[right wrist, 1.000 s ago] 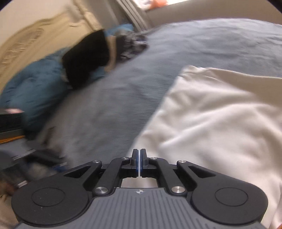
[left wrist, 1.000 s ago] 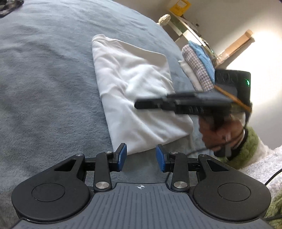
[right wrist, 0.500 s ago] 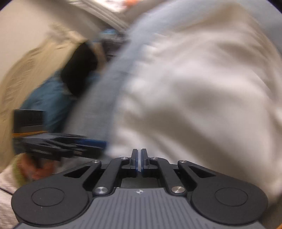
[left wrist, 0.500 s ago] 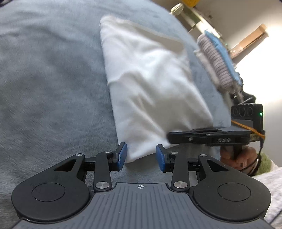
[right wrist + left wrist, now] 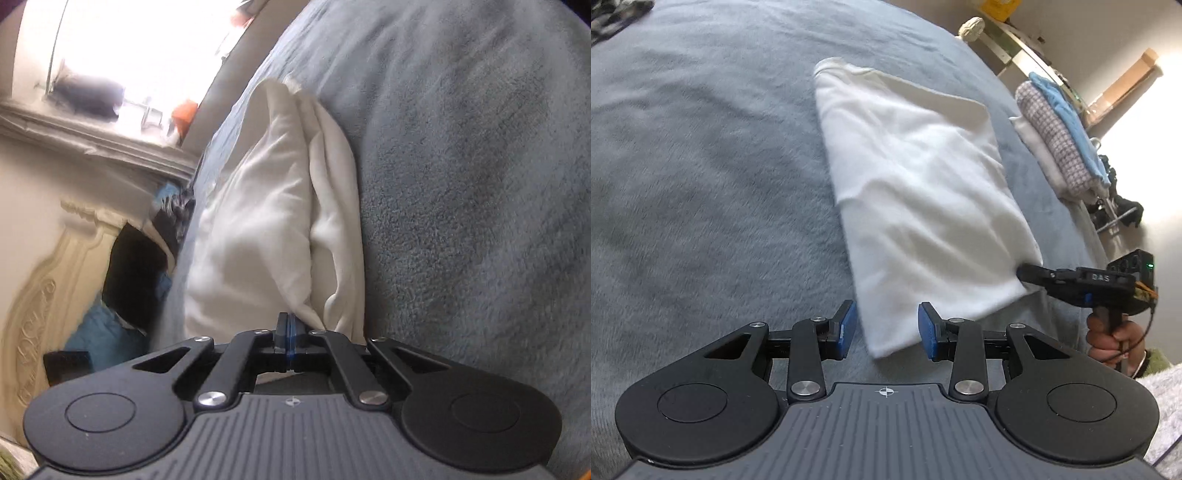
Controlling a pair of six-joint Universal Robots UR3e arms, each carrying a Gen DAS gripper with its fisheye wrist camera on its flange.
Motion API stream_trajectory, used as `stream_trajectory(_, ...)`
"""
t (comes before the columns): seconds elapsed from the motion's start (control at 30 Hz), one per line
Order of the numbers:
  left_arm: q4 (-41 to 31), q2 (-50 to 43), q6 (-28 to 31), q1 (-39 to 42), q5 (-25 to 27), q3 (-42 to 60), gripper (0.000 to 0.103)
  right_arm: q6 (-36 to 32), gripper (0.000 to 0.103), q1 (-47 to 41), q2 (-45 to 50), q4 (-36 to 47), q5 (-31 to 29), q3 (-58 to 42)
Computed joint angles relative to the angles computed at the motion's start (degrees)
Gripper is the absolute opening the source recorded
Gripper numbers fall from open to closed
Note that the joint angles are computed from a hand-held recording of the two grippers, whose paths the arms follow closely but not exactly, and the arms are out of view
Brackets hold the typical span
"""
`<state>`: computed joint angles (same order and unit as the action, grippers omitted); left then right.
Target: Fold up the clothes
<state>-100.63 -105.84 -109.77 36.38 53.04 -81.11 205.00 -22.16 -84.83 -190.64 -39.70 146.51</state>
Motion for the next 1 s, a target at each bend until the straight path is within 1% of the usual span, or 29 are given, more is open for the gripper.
stream_trajectory(0.03, -0.4, 0.05, 0.34, -0.39, -0.37, 0.52, 0.036, 1.48, 0.001, 0.39, -0.39, -2.26, 0.38, 0.05)
stream_trajectory(0.07, -0.83, 0.02, 0.83, -0.92, -0.81, 1.2, 0.036, 3.15, 0.001, -0.28, 0.77, -5.88, 2.96, 0.18)
stream_trajectory(0.13, -0.77, 0.01, 1.29, -2.19, -2.02, 2.08, 0.036, 6.11, 0.001, 0.39, 4.16, -11.43, 3.73, -2.16)
stream_trajectory(0.23, 3.57, 0.46, 0.14, -4.46, -4.21, -0.12, 0.036, 6.4, 0.001, 3.51, 5.27, -7.99, -4.84, -5.83)
stream_trajectory(0.27, 6.63, 0.95, -0.48, -5.14, -4.42, -2.06, 0.036, 6.73, 0.0, 3.53, 7.3, -7.78, -6.14, -6.07)
stream_trajectory(0.3, 9.01, 1.35, -0.9, -5.64, -4.44, -3.47, 0.036, 10.88, 0.0, 1.61, 10.36, -12.36, -3.29, -4.7)
stream_trajectory(0.33, 9.77, 1.71, -0.8, -5.68, -4.09, -3.79, 0.036, 15.16, 0.0, -0.52, 12.82, -15.94, -0.25, -3.42)
stream_trajectory(0.37, 10.54, 2.07, -0.7, -5.73, -3.73, -4.12, 0.036, 16.25, 0.0, -0.25, 12.87, -17.51, -0.64, -3.38)
stream_trajectory(0.4, 10.98, 2.2, -0.64, -5.75, -3.6, -4.02, 0.036, 16.24, 0.0, 0.26, 11.15, -16.23, -1.6, -3.54)
stream_trajectory(0.47, 10.53, 1.4, -0.79, -5.74, -4.34, -2.03, 0.036, 14.83, 0.0, 0.34, 7.93, -13.21, -0.87, -5.03)
stream_trajectory(0.53, 11.58, 0.09, -2.77, -6.63, -5.21, -0.29, 0.036, 13.11, 0.0, 0.12, 8.1, -10.83, 0.48, -9.26)
stream_trajectory(0.6, 15.03, -1.34, -5.88, -8.4, -6.18, 0.0, 0.036, 11.57, 0.001, 2.15, 11.18, -8.87, -0.51, -16.21)
stream_trajectory(0.7, 23.96, -3.47, -11.65, -11.89, -5.21, -2.13, 0.036, 7.48, 0.001, 5.25, 17.26, -2.86, -5.36, -25.23)
stream_trajectory(0.73, 26.54, -4.26, -13.5, -12.98, -4.46, -2.67, 0.036, 6.95, 0.0, 6.6, 17.71, 0.88, -9.01, -27.02)
stream_trajectory(0.77, 27.98, -4.68, -14.71, -13.6, -3.76, -3.13, 0.036, 9.1, 0.0, 5.76, 20.05, -0.17, -7.87, -27.8)
stream_trajectory(0.8, 29.11, -4.46, -14.88, -13.64, -3.76, -4.0, 0.036, 13.51, 0.0, 4.26, 21.68, -5.44, -5.37, -26.18)
stream_trajectory(0.83, 29.79, -4.29, -14.96, -13.58, -3.85, -4.62, 0.036, 17.18, 0.001, 3.54, 22.51, -10.18, -4.93, -25.31)
stream_trajectory(0.87, 29.47, -4.25, -14.85, -13.28, -4.11, -4.68, 0.036, 18.28, 0.001, 2.97, 21.85, -14.11, -5.6, -23.8)
stream_trajectory(0.93, 28.69, -4.31, -14.83, -12.7, -4.63, -4.59, 0.036, 16.26, 0.003, 2.56, 18.75, -15.45, -8.79, -21.65)
stream_trajectory(1.0, 27.63, -5.19, -16.17, -12.57, -4.96, -3.43, 0.036, 9.46, 0.004, 4.02, 15.6, -7.98, -13.43, -23.27)
